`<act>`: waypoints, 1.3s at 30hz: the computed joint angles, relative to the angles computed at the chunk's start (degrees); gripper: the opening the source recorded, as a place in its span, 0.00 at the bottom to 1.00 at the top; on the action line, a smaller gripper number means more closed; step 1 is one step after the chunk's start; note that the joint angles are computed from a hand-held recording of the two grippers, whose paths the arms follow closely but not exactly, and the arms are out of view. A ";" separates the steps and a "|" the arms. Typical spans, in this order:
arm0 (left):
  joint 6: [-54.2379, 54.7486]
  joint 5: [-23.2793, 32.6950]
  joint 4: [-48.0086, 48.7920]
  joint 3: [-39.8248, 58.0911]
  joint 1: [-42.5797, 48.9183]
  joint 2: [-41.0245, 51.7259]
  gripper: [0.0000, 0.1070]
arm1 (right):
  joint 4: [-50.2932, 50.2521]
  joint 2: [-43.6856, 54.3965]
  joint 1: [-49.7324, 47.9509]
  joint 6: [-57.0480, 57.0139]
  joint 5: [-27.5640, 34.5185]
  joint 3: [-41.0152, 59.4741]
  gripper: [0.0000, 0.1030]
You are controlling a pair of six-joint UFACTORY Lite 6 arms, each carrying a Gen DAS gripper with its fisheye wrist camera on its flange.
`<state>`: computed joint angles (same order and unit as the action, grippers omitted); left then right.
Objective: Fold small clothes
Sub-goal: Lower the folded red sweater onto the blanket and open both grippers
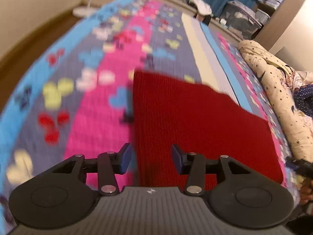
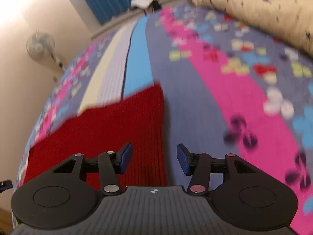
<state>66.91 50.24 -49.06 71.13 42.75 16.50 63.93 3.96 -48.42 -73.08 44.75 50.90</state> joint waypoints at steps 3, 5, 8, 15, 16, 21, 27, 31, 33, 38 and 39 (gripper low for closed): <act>-2.34 1.79 4.95 -1.44 0.53 0.75 0.47 | -4.21 -2.14 -1.44 1.76 1.56 -3.40 0.51; -0.53 1.71 4.91 -1.65 1.02 0.83 0.47 | -6.35 -1.30 -1.86 2.28 2.06 -3.70 0.51; -1.81 3.11 6.79 0.37 1.07 3.39 0.40 | -8.57 0.89 -1.67 3.00 2.12 -3.22 0.51; 11.10 7.42 -4.34 -2.55 5.36 -2.33 0.13 | 0.65 -3.69 -10.24 -9.00 15.69 -4.64 0.11; 13.42 10.44 -7.25 -2.13 7.82 -2.73 0.13 | 3.58 -4.55 -13.39 -10.54 20.36 -4.64 0.11; 8.04 5.20 4.63 -1.17 5.40 0.08 0.13 | -8.13 -3.53 -8.97 -4.58 9.74 -5.22 0.11; 9.94 -0.86 8.67 -5.90 1.56 -2.53 0.15 | -15.06 -5.14 -3.50 -1.20 3.93 -7.63 0.14; 16.12 -0.85 0.42 -7.73 2.90 -6.60 0.16 | -9.26 -9.60 -6.86 -7.87 5.48 -9.05 0.17; 20.42 1.93 -3.54 -8.60 4.22 -7.73 0.16 | -5.85 -9.83 -9.79 -12.33 10.08 -8.66 0.17; 20.09 -0.78 2.42 -10.56 -0.45 -8.55 0.18 | -7.16 -8.59 -4.87 -17.27 10.42 -9.43 0.17; 15.27 -4.69 8.12 -10.98 -3.21 -7.42 0.17 | -11.11 -8.17 -0.53 -13.49 4.47 -9.97 0.15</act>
